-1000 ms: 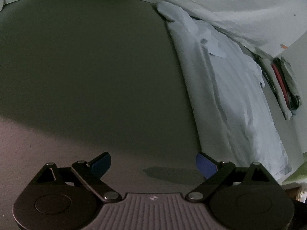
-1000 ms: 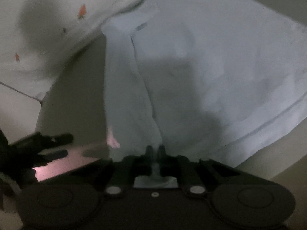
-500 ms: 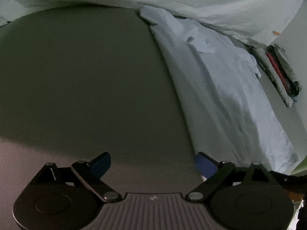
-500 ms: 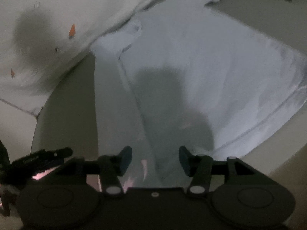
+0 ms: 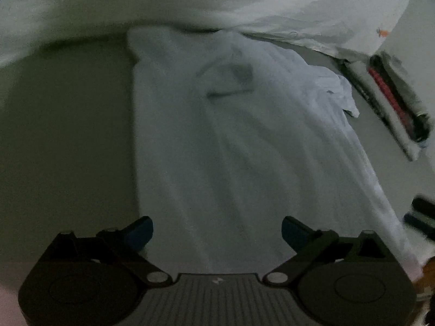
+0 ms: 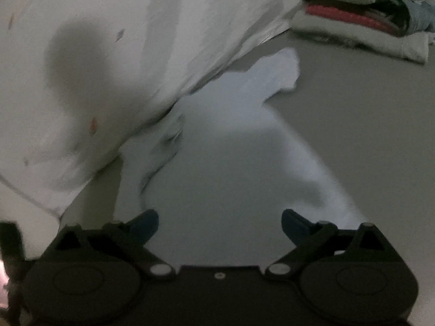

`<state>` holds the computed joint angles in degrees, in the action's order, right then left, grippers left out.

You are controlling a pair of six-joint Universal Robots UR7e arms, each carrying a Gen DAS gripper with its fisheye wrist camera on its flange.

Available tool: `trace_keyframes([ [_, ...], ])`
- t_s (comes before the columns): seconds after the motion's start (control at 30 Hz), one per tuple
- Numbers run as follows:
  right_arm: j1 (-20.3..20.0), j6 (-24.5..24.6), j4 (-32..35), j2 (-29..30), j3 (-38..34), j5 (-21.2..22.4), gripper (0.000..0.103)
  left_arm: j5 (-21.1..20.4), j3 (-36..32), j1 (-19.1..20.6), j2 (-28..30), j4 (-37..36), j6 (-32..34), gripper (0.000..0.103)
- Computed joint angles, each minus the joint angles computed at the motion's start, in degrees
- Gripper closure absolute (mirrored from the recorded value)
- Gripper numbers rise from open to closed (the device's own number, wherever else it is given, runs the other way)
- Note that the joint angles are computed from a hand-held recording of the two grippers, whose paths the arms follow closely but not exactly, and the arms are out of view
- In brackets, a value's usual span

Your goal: Fold clothes

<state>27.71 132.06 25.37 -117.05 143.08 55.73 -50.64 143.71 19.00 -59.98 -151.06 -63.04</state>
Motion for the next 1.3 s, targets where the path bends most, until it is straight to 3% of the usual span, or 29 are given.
trace_keyframes([
  [0.07, 7.43, 7.69, -5.04, 5.48, -5.93, 5.35, 0.021, 2.38, -4.3, 2.03, 4.12, 0.17, 2.32, 0.002],
  [0.13, 13.09, 12.35, -8.97, 11.58, -11.9, 9.81, 0.034, 3.99, -8.62, 4.54, 7.66, 0.23, 4.22, 0.002],
  [0.27, 20.08, 16.13, -13.17, 22.99, -23.04, 15.6, 0.058, 8.87, -17.49, 9.06, 14.56, 1.83, 7.66, 0.002],
  [0.4, 24.94, 18.45, -15.29, 32.82, -33.55, 20.02, 0.056, 11.38, -25.3, 13.38, 19.77, 3.45, 11.7, 0.002],
  [0.5, 27.27, 19.25, -15.53, 38.19, -40.36, 21.93, 0.043, 13.59, -30.08, 15.83, 22.78, 3.15, 16.89, 0.002],
  [0.53, 27.93, 19.4, -15.22, 39.9, -42.67, 22.66, 0.043, 14.24, -31.25, 16.44, 23.62, 2.25, 18.57, 0.002],
  [0.67, 30.33, 19.01, -13.88, 46.3, -50.8, 27.18, 0.043, 12.05, -34.73, 19.97, 25.83, -5.02, 23.67, 0.002],
  [0.87, 31.55, 12.29, -15.34, 50.61, -55.39, 26.47, 0.036, 10.49, -39.18, 22.93, 28.2, -4.38, 27.0, 0.002],
  [0.93, 31.78, 11.19, -15.24, 51.42, -56.3, 26.25, 0.038, 9.75, -39.65, 23.77, 28.44, -4.75, 26.86, 0.002],
  [1.0, 32.31, 11.25, -15.43, 51.55, -56.46, 27.57, 0.065, 8.59, -39.93, 24.87, 28.63, -4.98, 25.47, 0.002],
  [1.07, 32.86, 11.3, -15.63, 51.69, -56.61, 28.9, 0.077, 9.21, -39.89, 24.97, 29.11, -6.13, 25.36, 0.0],
  [1.1, 33.15, 11.39, -15.75, 51.68, -56.62, 29.64, 0.092, 9.64, -39.85, 24.94, 29.37, -6.77, 25.46, 0.0],
  [1.13, 33.59, 11.75, -15.99, 51.32, -56.32, 30.7, 0.097, 9.84, -39.94, 24.87, 29.47, -6.53, 25.2, 0.0],
  [1.2, 34.44, 12.65, -16.48, 50.51, -55.63, 32.59, 0.099, 9.72, -39.75, 24.74, 29.36, -6.74, 24.57, 0.0],
  [1.3, 35.76, 18.3, -17.34, 47.36, -52.85, 31.38, 0.1, 7.69, -38.79, 25.18, 28.48, -9.86, 24.57, 0.0],
])
